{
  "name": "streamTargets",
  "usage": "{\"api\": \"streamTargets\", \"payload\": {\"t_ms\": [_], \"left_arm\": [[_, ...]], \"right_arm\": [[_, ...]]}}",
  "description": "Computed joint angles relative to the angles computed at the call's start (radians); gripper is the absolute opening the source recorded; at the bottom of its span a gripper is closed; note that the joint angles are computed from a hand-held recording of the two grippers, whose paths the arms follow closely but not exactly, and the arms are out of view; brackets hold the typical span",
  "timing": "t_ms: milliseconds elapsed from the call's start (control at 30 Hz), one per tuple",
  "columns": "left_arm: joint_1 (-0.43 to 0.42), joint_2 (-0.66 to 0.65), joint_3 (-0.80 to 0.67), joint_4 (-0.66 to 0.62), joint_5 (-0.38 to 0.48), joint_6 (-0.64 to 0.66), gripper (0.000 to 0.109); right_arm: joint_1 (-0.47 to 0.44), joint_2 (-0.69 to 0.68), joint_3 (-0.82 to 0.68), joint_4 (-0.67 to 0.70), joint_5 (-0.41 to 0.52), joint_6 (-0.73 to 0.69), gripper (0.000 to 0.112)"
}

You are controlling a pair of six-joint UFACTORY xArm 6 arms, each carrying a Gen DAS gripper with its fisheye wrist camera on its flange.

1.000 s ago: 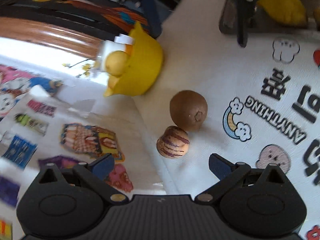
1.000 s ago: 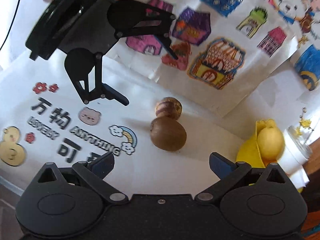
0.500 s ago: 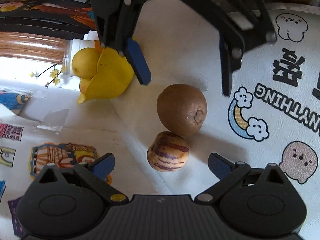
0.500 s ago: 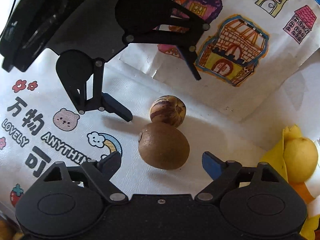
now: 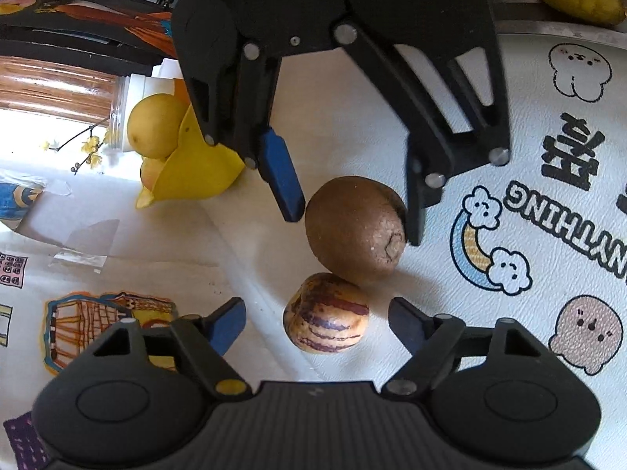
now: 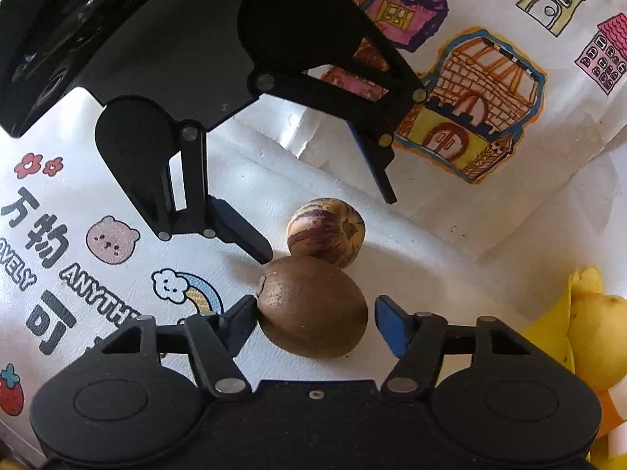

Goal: Organize fruits
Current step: 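Move left tool to small striped pepino while right tool reaches brown kiwi, then close left gripper on the pepino while right gripper closes on the kiwi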

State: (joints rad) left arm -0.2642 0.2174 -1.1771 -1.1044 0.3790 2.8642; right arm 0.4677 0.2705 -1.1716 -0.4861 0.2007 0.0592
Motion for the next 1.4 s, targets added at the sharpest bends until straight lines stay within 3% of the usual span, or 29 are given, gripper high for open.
{"api": "streamTargets", "payload": {"t_ms": [400, 667, 867, 1033, 1267, 1400], "left_arm": [[0.000, -0.015, 0.021, -0.013, -0.008, 0.011, 0.083], [-0.013, 0.009, -0.017, 0.140, 0.016, -0.310, 0.074], [-0.022, 0.022, -0.036, 0.166, 0.032, -0.412, 0.064], [-0.020, 0.025, -0.040, 0.173, 0.029, -0.507, 0.065], [-0.020, 0.043, -0.058, 0.172, 0.002, -0.750, 0.069], [-0.011, 0.049, -0.073, 0.213, 0.038, -0.871, 0.058]], "right_arm": [[-0.001, -0.052, 0.062, -0.011, 0.009, -0.022, 0.062], [-0.014, -0.143, 0.171, 0.002, 0.010, -0.014, 0.063], [-0.024, -0.196, 0.232, -0.037, -0.003, 0.038, 0.063], [-0.035, -0.228, 0.273, -0.095, -0.024, 0.132, 0.063], [-0.056, -0.231, 0.291, -0.209, -0.069, 0.321, 0.063], [-0.058, -0.207, 0.265, -0.242, -0.064, 0.379, 0.063]]}}
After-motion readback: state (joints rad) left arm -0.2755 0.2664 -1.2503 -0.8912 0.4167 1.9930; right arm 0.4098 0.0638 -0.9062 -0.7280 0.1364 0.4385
